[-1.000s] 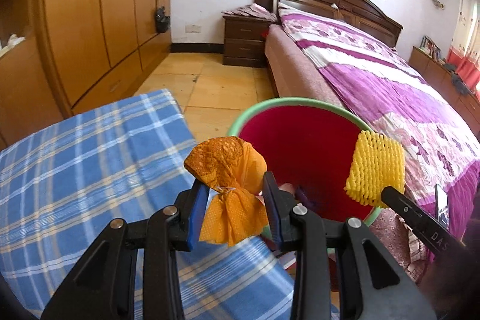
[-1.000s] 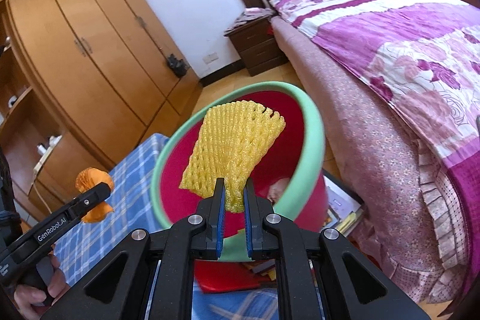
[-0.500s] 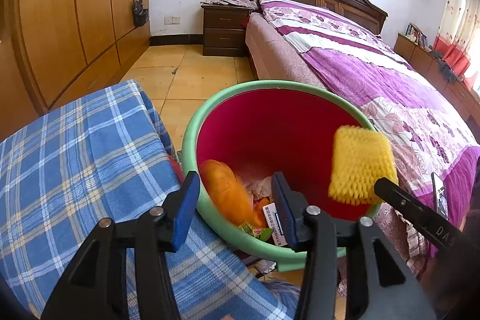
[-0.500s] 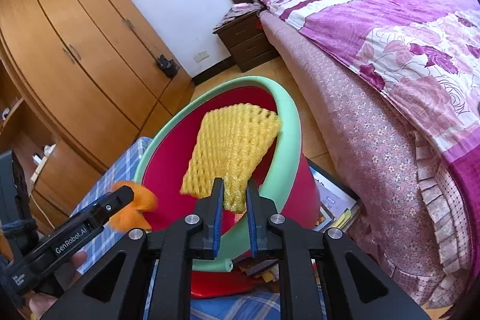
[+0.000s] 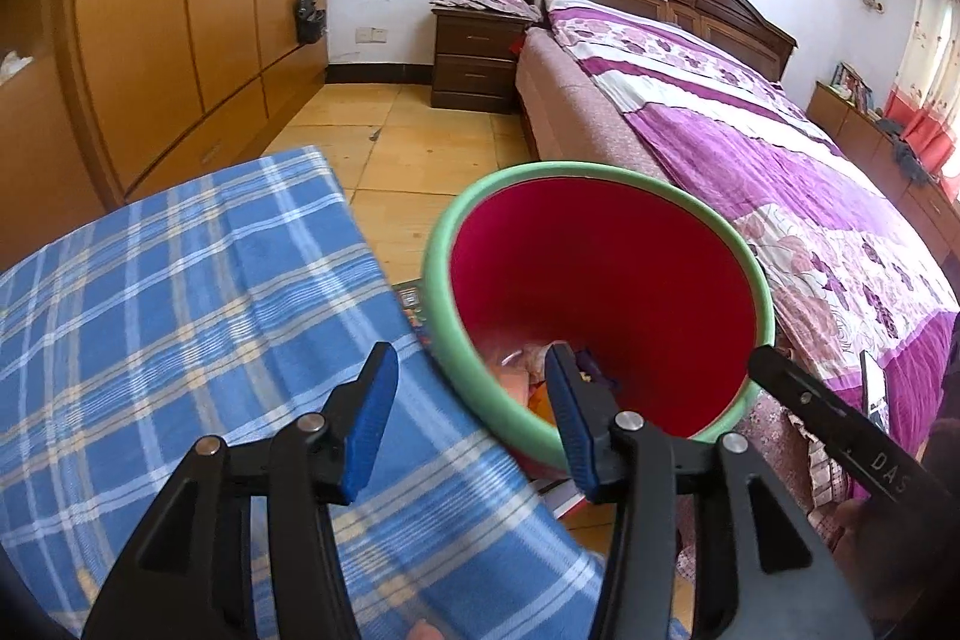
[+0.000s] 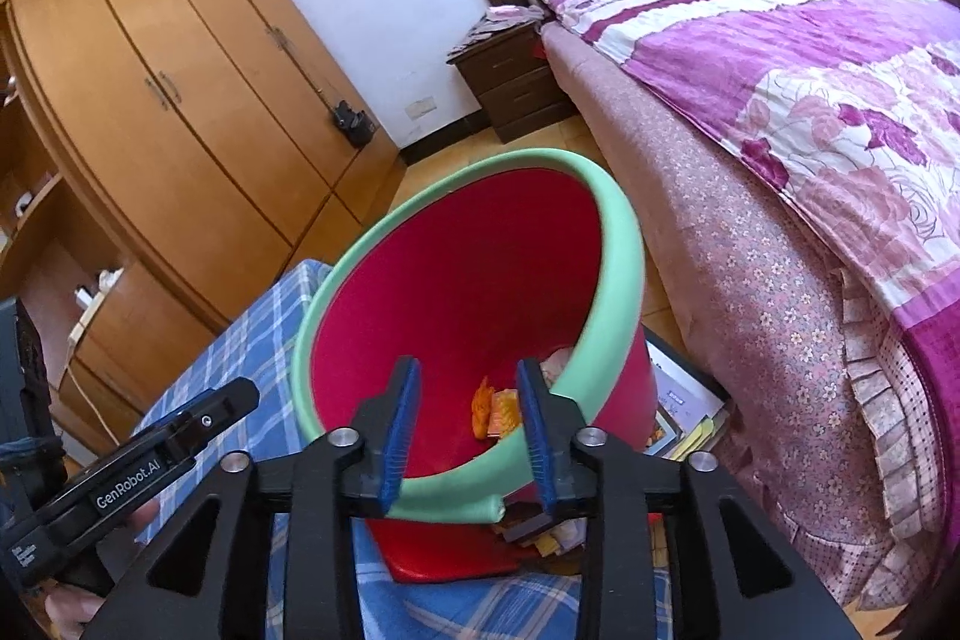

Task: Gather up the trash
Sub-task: 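Open both tools to drop the bag and foam net into the bucket, then withdraw both tools from the bucket back over the table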

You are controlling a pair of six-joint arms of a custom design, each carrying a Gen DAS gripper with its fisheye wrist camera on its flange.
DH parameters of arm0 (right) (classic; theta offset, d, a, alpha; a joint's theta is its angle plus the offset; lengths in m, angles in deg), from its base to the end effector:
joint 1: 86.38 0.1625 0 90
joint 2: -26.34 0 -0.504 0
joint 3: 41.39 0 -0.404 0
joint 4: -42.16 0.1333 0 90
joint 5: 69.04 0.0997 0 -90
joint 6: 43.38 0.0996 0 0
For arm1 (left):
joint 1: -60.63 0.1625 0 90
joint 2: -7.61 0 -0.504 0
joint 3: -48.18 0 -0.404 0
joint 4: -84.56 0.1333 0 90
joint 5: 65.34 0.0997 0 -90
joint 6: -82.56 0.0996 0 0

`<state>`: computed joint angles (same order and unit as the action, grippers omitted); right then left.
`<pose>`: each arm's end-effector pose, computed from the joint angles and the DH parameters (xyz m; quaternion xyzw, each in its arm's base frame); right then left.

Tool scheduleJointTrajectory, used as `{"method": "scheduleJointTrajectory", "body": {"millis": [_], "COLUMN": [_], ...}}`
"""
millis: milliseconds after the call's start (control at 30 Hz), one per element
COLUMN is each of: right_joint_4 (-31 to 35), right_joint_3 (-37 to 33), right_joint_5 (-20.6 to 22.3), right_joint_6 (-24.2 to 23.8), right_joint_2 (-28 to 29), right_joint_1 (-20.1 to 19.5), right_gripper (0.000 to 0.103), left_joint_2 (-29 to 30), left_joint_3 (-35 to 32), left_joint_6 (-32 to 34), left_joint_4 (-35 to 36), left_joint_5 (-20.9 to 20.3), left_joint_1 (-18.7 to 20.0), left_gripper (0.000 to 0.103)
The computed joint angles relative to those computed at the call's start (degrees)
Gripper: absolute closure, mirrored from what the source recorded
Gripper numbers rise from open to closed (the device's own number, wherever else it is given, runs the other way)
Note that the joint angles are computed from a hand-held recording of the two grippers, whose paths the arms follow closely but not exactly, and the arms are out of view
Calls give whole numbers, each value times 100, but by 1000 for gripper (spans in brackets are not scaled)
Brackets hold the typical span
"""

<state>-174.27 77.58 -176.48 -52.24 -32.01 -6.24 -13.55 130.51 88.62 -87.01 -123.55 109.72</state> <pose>0.0009 -0.5992 0.2915 -0.0896 -0.8291 0.5091 0.2129 -0.3755 -0.7170 -0.0541 0.3327 0.8875 -0.2432 0.2062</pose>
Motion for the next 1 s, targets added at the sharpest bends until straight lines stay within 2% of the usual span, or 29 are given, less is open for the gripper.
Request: {"method": "scheduleJointTrajectory", "body": {"millis": [467, 767, 1000], "right_joint_4": [-272, -459, -642], "right_joint_3": [107, 150, 167], "right_joint_5": [-316, -529, -728], "right_joint_6": [-535, -827, -1096], "right_joint_2": [180, 391, 623], "right_joint_1": [563, 980, 1273], "right_gripper": [42, 36, 34], "left_joint_2": [-699, -1135, -1425], "left_joint_3": [952, 1567, 2056], "left_joint_6": [-327, -538, -639], "left_joint_4": [-480, -864, -1310], "left_joint_5": [510, 899, 1390], "left_joint_1": [-19, -20, -12], "left_gripper": [52, 52, 52]}}
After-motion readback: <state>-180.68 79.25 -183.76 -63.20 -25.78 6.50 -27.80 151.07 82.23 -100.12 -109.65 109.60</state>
